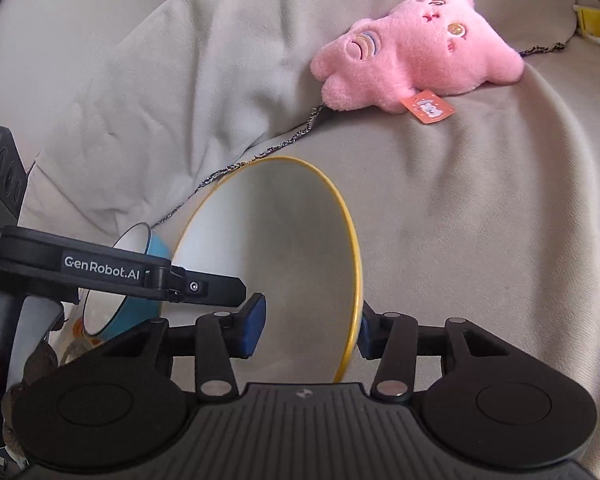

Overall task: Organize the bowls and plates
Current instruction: 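Close the left tool on the rim of the yellow-rimmed bowl, then lift the yellow-rimmed bowl with the left tool and set it down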

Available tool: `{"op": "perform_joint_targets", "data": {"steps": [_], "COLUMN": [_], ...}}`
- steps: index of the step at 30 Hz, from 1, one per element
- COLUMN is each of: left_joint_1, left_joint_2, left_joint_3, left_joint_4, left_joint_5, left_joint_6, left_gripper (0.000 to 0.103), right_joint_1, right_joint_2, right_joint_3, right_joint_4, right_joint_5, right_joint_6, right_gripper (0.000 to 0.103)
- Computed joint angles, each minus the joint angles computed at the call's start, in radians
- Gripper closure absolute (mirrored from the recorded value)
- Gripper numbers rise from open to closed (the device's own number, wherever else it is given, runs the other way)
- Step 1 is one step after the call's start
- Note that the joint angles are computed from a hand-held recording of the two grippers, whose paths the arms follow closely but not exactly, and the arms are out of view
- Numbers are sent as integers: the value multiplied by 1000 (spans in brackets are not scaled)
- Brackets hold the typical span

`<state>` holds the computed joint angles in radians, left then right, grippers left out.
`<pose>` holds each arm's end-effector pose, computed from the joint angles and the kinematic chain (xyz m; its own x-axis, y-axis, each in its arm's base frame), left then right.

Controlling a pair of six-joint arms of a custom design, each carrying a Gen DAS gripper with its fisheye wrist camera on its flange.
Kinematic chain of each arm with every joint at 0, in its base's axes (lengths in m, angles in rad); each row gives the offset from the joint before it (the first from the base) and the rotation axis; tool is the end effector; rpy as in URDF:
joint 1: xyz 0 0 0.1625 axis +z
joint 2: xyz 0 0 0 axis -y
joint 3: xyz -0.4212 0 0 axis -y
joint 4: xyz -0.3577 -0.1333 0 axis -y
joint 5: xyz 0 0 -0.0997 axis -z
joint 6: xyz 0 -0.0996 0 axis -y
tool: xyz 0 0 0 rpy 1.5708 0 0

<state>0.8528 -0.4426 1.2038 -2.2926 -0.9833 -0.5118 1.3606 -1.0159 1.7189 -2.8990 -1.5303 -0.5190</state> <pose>-0.3422 -0.6783 0.0094 -0.8559 0.1232 -0.5022 0.2732 0.9323 -0.2369 0.0020 -0.6486 0.2669 -0.9367 -0.2324 0.2618 -0.3402 0.7805 -0.5245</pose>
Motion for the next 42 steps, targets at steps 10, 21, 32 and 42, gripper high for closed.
{"op": "perform_joint_targets", "data": {"steps": [10, 21, 32, 42], "left_joint_1": [-75, -87, -115, -114], "left_joint_2": [-68, -13, -4, 1], "left_joint_3": [219, 146, 107, 91], "left_joint_4": [-119, -89, 82, 105], "left_joint_5": [37, 31, 57, 59], "left_joint_6": [-151, -185, -317, -339], "left_gripper": [62, 61, 61, 64], "right_joint_1": [-72, -108, -118, -114], "right_joint_2": [-73, -60, -68, -57], "right_joint_3": [91, 67, 42, 22], "right_joint_4": [10, -9, 66, 70], "right_joint_5": [97, 129, 157, 139], "right_joint_6": [-62, -55, -93, -74], "right_gripper": [54, 54, 55, 55]}}
